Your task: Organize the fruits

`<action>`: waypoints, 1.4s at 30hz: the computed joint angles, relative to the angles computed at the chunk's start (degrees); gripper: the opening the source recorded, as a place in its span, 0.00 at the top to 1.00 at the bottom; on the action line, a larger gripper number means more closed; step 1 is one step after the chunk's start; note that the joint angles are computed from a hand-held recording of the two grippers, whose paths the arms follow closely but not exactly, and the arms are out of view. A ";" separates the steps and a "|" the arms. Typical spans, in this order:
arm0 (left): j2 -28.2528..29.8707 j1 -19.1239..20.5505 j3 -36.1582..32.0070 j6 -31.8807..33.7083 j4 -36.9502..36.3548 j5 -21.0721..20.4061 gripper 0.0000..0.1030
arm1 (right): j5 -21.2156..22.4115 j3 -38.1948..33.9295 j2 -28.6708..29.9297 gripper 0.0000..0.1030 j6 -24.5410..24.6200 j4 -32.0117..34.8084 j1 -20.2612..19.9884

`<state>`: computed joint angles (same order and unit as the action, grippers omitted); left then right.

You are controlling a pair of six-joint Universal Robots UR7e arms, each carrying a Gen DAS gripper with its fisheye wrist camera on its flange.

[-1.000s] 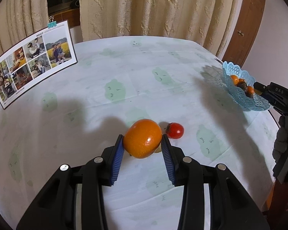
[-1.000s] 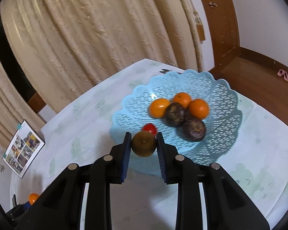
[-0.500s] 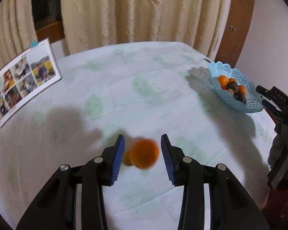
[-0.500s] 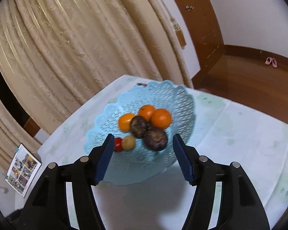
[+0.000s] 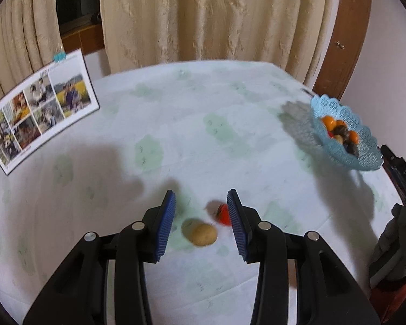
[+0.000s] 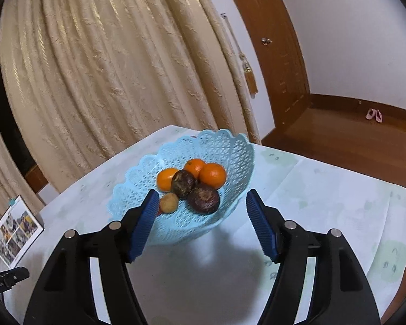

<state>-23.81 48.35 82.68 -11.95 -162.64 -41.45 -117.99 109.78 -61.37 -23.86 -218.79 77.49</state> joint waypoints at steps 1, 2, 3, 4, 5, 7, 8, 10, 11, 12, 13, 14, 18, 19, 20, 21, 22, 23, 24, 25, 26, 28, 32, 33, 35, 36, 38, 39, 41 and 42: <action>-0.07 0.13 0.25 -0.37 0.46 -0.07 0.61 | 0.48 0.49 -0.02 0.33 -0.39 -0.47 0.12; -0.11 0.29 0.52 -0.88 1.07 -0.16 0.61 | 1.03 1.00 -0.20 0.33 -0.53 -0.58 0.24; -0.12 0.40 0.74 -1.29 1.43 -0.36 0.61 | 1.71 1.73 -0.64 0.33 -0.34 -0.15 0.32; -0.18 0.56 1.08 -1.70 1.77 -0.78 0.61 | 2.17 2.20 -0.97 0.33 0.10 0.63 0.41; -0.22 0.66 1.28 -1.94 2.05 -1.05 0.61 | 3.68 3.46 -2.19 0.33 1.33 3.31 0.26; -0.24 0.81 1.72 -2.30 2.53 -1.53 0.61 | 6.72 5.76 -4.85 0.33 2.58 10.19 -0.02; -0.28 0.85 2.01 -2.28 2.52 -1.74 0.61 | 7.53 6.85 -5.80 0.33 2.42 12.43 -0.01; -0.41 0.96 2.28 -2.29 2.44 -2.01 0.61 | 10.01 8.78 -8.09 0.33 2.48 19.50 -0.22; -0.53 1.02 2.43 -2.34 2.25 -2.09 0.61 | 11.03 9.52 -8.95 0.33 2.42 22.85 -0.25; -0.61 1.06 2.50 -2.35 2.05 -2.13 0.61 | 11.52 10.15 -9.38 0.33 2.25 25.20 -0.16; -0.69 1.07 2.55 -2.38 1.88 -2.15 0.61 | 11.83 10.67 -9.69 0.33 2.11 27.27 -0.03; -0.84 1.05 2.71 -2.35 1.53 -2.21 0.61 | 12.35 11.26 -9.99 0.33 1.82 29.85 0.17; -1.36 0.87 3.49 -1.86 0.23 -2.41 0.60 | 13.57 12.78 -9.58 0.33 0.24 33.67 1.54; -1.53 0.82 3.82 -1.75 -0.08 -2.47 0.60 | 13.51 13.01 -9.43 0.33 -0.12 34.07 1.94; -1.67 0.84 4.02 -1.74 -0.22 -2.49 0.60 | 12.96 13.09 -8.84 0.33 -0.80 34.53 2.51; -1.83 0.84 4.26 -1.86 -0.39 -2.49 0.60 | 12.27 13.20 -8.20 0.33 -1.44 34.92 3.11; -2.04 0.84 4.57 -1.96 -0.63 -2.49 0.59 | 11.92 13.02 -7.79 0.33 -1.65 35.38 3.46; -2.33 0.86 5.01 -2.05 -1.04 -2.40 0.59 | 11.63 12.86 -7.29 0.33 -1.96 35.84 3.85; -2.55 0.88 5.31 -2.12 -1.28 -2.32 0.59 | 11.36 12.71 -6.93 0.33 -2.20 36.25 4.20; -2.79 0.94 5.60 -2.21 -1.47 -2.23 0.59 | 11.20 12.60 -6.71 0.33 -2.32 36.51 4.36; -3.03 1.03 5.84 -2.45 -1.60 -2.07 0.59 | 10.97 12.36 -6.30 0.33 -2.35 36.96 4.64; -3.29 1.24 6.05 -2.62 -1.72 -2.00 0.59 | 10.81 11.68 -5.90 0.33 -2.55 38.01 4.78; -3.33 1.49 6.08 -2.30 -1.67 -2.38 0.59 | 10.02 10.41 -4.64 0.33 -2.60 38.66 5.43; -3.26 1.51 6.02 -2.06 -1.71 -2.53 0.59 | 10.02 10.17 -4.37 0.33 -2.59 38.74 5.54; -3.08 1.58 5.76 -1.53 -1.72 -2.76 0.59 | 10.03 9.68 -3.98 0.33 -2.44 39.16 5.68; -3.01 1.63 5.67 -1.28 -1.70 -2.83 0.59 | 10.08 9.55 -3.90 0.33 -2.43 39.33 5.69; -2.69 1.68 5.22 -0.92 -1.32 -3.04 0.59 | 10.30 9.49 -4.04 0.33 -2.46 39.61 5.54; -2.49 1.69 4.98 -0.72 -1.11 -3.19 0.59 | 10.20 9.47 -4.01 0.33 -2.30 39.58 5.60; -2.03 1.67 4.47 -0.45 -0.38 -3.63 0.59 | 10.37 9.43 -4.16 0.33 -1.80 39.65 5.45; -1.79 1.56 4.34 -0.28 -0.14 -3.93 0.59 | 10.62 9.47 -4.40 0.33 -1.64 39.71 5.33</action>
